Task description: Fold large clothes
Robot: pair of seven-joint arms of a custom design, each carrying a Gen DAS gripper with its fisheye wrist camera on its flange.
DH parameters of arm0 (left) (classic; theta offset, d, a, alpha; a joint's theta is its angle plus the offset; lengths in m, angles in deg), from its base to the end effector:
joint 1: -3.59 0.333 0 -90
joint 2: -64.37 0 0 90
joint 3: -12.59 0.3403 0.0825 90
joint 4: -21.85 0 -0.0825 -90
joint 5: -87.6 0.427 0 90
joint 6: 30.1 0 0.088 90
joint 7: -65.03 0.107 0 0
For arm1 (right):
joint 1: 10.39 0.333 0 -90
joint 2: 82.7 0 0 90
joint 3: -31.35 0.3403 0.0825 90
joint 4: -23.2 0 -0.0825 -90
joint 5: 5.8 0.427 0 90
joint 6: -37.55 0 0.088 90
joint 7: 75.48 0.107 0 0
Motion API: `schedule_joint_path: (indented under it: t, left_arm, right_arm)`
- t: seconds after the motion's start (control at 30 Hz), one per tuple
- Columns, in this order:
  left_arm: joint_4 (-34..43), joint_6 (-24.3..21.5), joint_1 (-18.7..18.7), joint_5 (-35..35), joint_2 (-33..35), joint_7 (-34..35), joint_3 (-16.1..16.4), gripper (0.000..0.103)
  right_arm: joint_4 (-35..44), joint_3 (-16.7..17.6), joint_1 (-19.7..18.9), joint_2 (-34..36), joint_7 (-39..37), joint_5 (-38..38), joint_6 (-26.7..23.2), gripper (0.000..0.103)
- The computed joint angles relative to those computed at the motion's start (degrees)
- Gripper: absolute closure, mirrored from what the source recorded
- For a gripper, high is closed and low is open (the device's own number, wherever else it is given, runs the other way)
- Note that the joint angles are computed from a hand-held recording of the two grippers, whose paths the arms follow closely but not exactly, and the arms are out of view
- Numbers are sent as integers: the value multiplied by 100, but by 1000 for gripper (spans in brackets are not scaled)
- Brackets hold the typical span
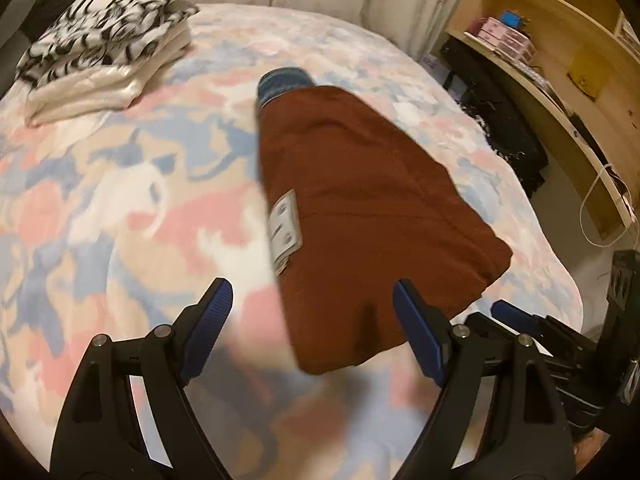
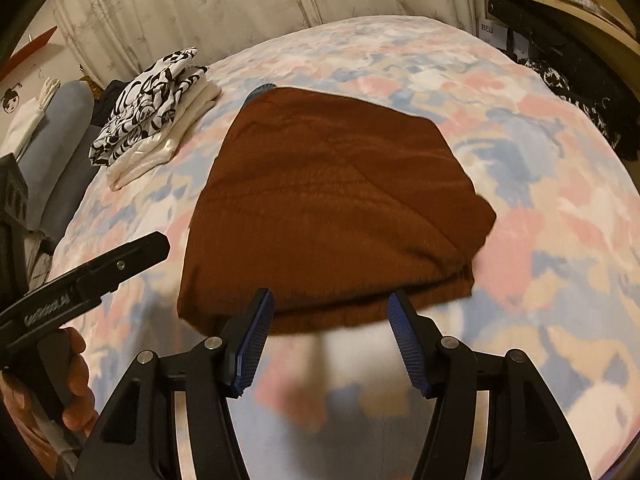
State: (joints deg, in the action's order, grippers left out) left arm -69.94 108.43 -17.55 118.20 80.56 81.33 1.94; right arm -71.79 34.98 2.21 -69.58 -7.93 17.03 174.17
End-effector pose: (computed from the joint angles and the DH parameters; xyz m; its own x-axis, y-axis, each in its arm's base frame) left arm 0.6345 -0.3715 0.5397 0.3316 -0.8974 0.2911 -0.7146 -0.4404 -0.5435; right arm 0.6892 0.2001 0.5404 0.4748 -0.8587 -0.1929 -0.7852 -0.3143 -0.5336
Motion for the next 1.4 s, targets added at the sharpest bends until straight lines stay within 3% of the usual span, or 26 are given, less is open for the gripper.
schedule_joint_path:
  t: [0.23,0.4,0.5,0.63,0.77,0.93,1.07,1.13,1.4]
  left_arm:
    - [-255,375,108,-181,-33,-382,17,23]
    - [-7,531,141,-354,289,-337,32,23]
    - [347,443,123,-486,620,-179,40,22]
    - [559,339,-12,-316,855,-249,209,11]
    - [317,786,146,-531,818,-55,151,10]
    - [382,620,137,-646,806,78,170,10]
    - [478,107,-11,-408,713,44,239,11]
    - [418,-30,-29,-332,608,28,227,12]
    - [37,-298,68,-438,186,-94,71,12]
  right_arm:
    - [198,88,-218,213,-414,699,-93,43]
    - [796,169,-163,667,-393,826,-91,43]
    - [1226,156,-45,1007,-233,591,-84,43]
    - [1627,-27,156,1405,44,-136,37,44]
    - [1852,100,-98,1615,-319,-108,-103,57]
    - [2047,94,-215,1644,-573,-147,-307,58]
    - [2089,139,-364,1582,-665,76,-557,45]
    - [2049,117,-385,1527,-710,106,-569,44]
    - [1433,84,-587,986,-929,497,-650,27]
